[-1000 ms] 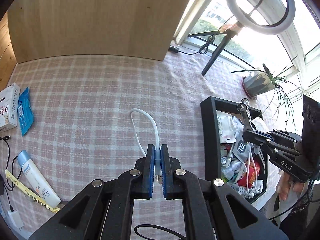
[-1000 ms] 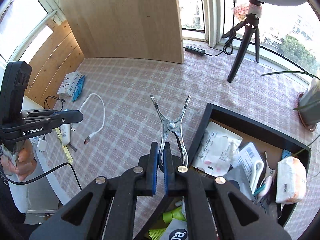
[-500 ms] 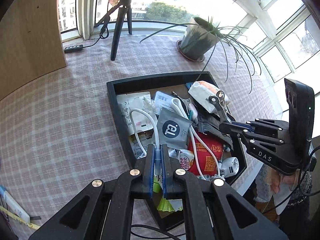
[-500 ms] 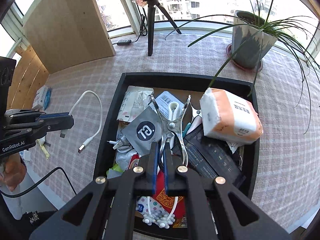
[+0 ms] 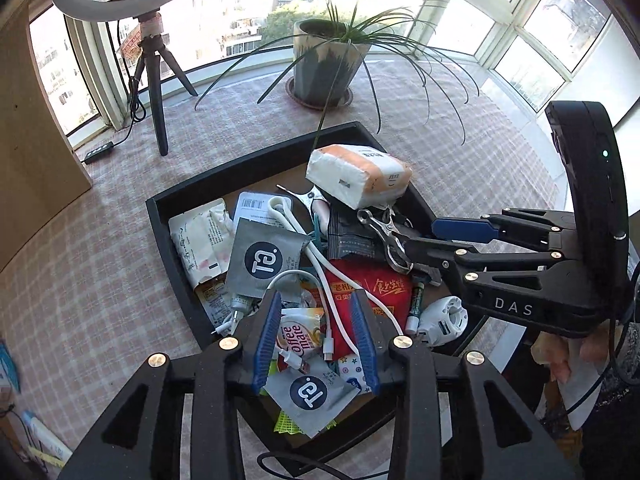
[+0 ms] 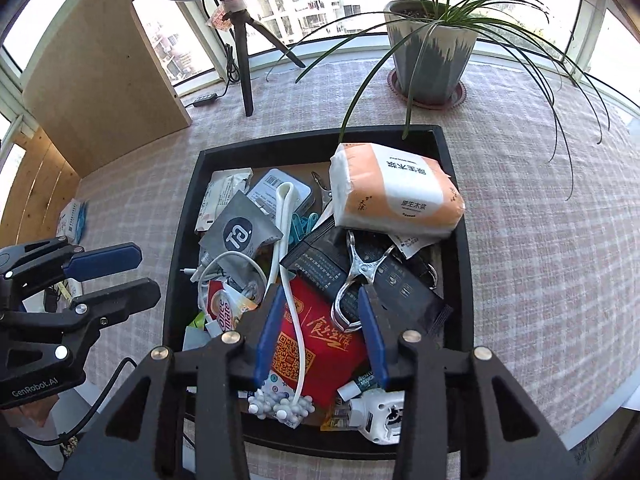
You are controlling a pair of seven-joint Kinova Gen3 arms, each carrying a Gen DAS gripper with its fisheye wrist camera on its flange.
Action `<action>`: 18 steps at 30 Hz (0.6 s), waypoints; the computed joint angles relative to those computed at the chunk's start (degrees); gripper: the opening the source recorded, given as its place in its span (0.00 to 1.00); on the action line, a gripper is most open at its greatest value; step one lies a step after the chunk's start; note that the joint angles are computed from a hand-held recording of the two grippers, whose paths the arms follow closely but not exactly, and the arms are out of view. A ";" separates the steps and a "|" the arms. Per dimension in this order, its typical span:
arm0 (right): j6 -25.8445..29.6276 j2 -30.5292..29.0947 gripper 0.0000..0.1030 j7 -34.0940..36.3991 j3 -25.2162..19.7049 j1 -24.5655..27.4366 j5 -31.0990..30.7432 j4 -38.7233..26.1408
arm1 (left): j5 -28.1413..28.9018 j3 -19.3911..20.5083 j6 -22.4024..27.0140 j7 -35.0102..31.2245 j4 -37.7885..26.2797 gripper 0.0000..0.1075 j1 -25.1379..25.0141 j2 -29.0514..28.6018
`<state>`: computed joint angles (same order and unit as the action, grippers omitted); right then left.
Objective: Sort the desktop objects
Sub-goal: 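Carry the cable and metal clip into the tray and open both tools, then move both tools back over the table toward the remaining items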
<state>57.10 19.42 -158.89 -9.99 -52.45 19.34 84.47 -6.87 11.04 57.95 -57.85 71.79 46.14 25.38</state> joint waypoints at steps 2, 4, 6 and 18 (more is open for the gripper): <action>-0.45 0.15 0.37 0.38 -0.04 0.29 -0.20 -0.06 | -0.23 0.01 0.24 -0.04 -0.09 0.32 0.27 -0.06; -0.75 0.30 0.37 0.71 -0.11 0.35 -0.38 -0.15 | -1.10 -0.30 0.36 0.51 0.00 0.32 0.94 -0.20; -0.77 0.71 0.37 1.22 -0.11 0.38 -0.57 -0.59 | -1.30 -0.33 0.04 0.90 0.68 0.32 1.02 -0.61; 0.80 3.67 0.43 2.37 0.74 -2.76 0.99 -5.37 | -3.24 -1.23 -2.61 6.57 8.93 0.38 -0.61 -4.98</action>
<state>57.89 23.09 -156.53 -9.25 -55.21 20.33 79.10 -10.11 9.81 55.34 -51.28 80.71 45.53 20.40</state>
